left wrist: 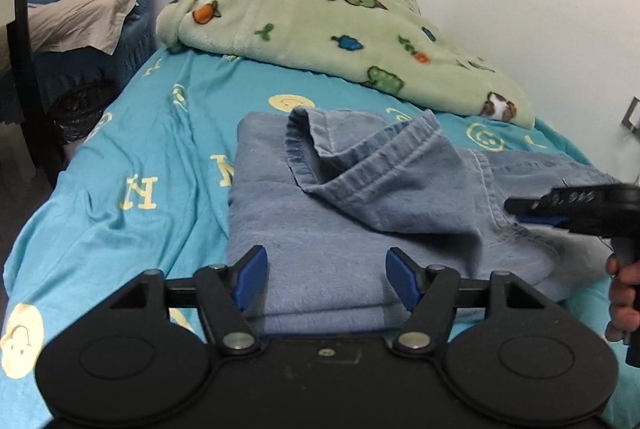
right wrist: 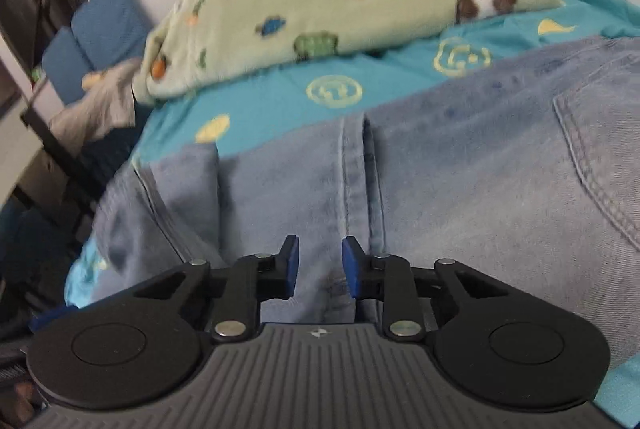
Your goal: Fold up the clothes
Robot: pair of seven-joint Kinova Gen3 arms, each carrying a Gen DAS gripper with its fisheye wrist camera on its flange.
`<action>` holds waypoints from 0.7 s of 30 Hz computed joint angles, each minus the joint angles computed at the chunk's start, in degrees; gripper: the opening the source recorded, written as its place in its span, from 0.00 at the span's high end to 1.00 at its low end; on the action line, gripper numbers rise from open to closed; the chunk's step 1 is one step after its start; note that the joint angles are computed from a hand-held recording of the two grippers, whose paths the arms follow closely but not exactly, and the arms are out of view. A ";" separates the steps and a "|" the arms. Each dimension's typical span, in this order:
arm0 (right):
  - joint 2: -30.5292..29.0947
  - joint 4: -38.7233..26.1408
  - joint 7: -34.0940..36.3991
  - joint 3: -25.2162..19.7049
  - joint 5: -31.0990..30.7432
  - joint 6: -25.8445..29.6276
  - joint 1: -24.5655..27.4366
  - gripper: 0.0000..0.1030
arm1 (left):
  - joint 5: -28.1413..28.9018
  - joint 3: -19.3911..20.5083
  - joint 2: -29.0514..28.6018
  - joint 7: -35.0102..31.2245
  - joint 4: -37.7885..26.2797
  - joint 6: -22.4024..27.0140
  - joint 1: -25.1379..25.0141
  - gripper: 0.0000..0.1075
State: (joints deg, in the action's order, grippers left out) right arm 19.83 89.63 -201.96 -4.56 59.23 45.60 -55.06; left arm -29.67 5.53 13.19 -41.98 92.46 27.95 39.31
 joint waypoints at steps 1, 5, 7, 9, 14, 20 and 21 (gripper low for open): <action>0.05 -0.13 -0.66 0.46 2.29 0.50 -1.01 0.72 | -0.78 -0.38 0.36 0.48 -0.43 0.12 0.28 0.42; 0.91 -1.55 1.86 3.79 9.13 -4.16 -4.09 0.58 | 2.94 0.91 1.61 -2.86 -1.78 -0.32 -2.30 0.42; 1.15 -1.59 1.39 2.64 13.68 -8.82 -2.18 0.40 | 5.26 1.15 2.29 -4.86 -2.38 -0.47 -3.19 0.42; 1.74 -2.50 3.41 -1.75 15.33 -13.48 2.96 0.30 | 6.22 0.71 2.59 -5.89 -2.53 -0.59 -3.16 0.42; 4.92 -6.39 10.34 1.57 8.81 -18.31 3.22 0.26 | 8.66 0.20 2.59 -7.65 -2.50 -1.11 -3.47 0.41; 6.00 -5.60 11.47 4.21 6.12 -26.08 3.23 0.37 | 10.68 -0.09 2.73 -8.95 -2.67 -1.45 -3.88 0.41; 6.03 -5.64 12.33 4.46 4.96 -25.91 2.84 0.63 | 10.59 -0.31 2.81 -8.86 -2.74 -1.42 -3.68 0.41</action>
State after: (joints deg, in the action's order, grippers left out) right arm 25.86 83.99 -189.64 -0.10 64.19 19.69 -52.22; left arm -19.08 5.22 16.00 -50.84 89.71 26.53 35.63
